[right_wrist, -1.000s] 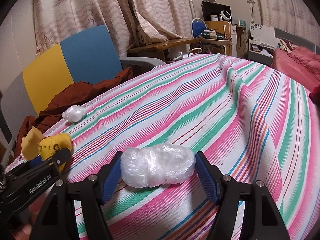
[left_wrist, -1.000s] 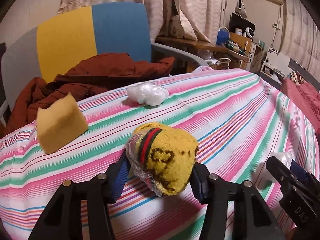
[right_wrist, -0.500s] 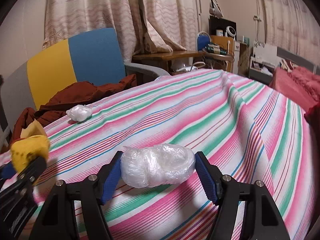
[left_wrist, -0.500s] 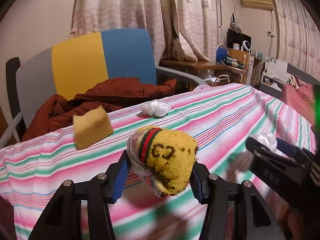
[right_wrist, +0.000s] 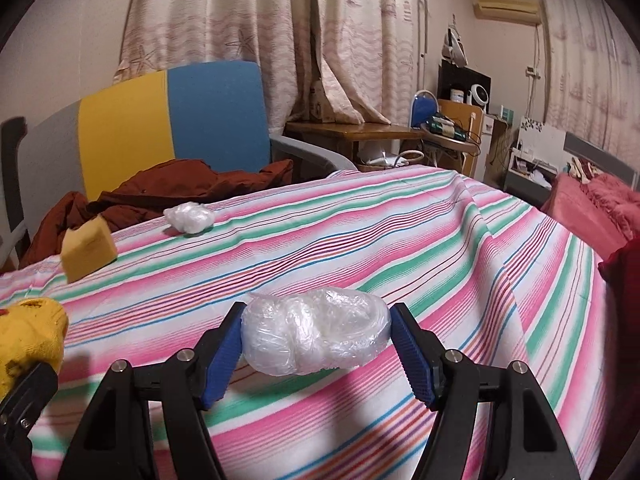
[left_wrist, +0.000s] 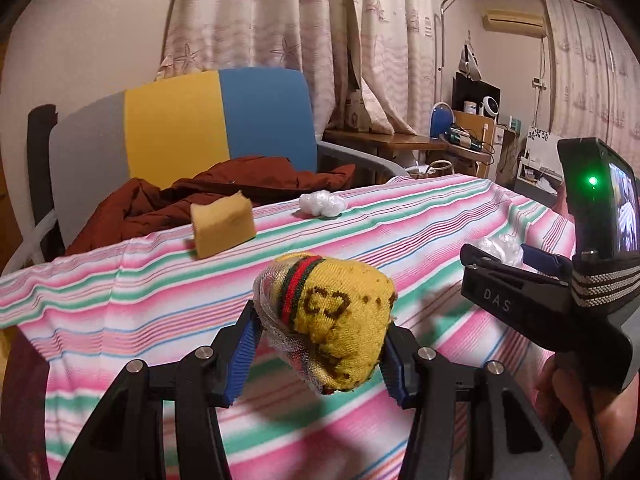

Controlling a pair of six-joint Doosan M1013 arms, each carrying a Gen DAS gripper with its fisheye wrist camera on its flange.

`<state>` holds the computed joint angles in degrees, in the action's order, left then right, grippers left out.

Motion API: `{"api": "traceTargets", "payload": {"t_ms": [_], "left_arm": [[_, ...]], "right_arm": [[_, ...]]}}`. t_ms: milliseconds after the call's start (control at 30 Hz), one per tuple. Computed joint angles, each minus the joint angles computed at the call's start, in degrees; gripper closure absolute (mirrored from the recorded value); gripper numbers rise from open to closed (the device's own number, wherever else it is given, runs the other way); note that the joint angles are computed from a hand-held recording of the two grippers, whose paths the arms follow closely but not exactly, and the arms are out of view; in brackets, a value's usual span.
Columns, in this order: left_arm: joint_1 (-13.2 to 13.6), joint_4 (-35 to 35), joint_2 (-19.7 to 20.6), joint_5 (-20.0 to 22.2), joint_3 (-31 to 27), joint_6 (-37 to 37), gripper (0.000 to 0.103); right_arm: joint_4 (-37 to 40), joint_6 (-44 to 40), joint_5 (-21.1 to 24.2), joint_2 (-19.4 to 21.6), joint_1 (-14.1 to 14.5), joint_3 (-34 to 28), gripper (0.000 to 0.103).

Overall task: Organize objects
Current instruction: 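Carry the knitted ball and plastic bundle into the gold tray and open both grippers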

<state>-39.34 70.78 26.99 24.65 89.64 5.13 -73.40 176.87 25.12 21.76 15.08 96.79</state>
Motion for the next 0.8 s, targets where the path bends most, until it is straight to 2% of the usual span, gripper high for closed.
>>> {"api": "traceTargets", "payload": {"t_ms": [167, 367, 467, 667, 800], "left_arm": [[-0.04, 2.04, -1.69, -0.13, 2.86, -4.08, 0.048], [-0.01, 6.14, -3.95, -0.19, 6.66, -10.74, 0.048], [0.05, 6.50, -4.87, -0.17, 7.97, -13.02, 0.048], [0.13, 5.55, -6.25, -0.52, 10.00, -14.51, 0.048], [-0.02, 5.99, -7.96, -1.68, 12.21, -16.43, 0.048]], "right_arm": [[-2.29, 0.73, 0.31, -0.98, 1.18, 1.35, 0.031], [0.89, -4.63, -2.18, -2.51, 2.29, 2.59, 0.031], [4.88, -8.09, -4.21, -3.50, 2.81, 3.35, 0.031], [19.30, -18.49, -9.74, -5.84, 3.67, 5.70, 0.031], [25.05, -22.86, -11.98, -7.29, 4.65, 7.22, 0.031]]}}
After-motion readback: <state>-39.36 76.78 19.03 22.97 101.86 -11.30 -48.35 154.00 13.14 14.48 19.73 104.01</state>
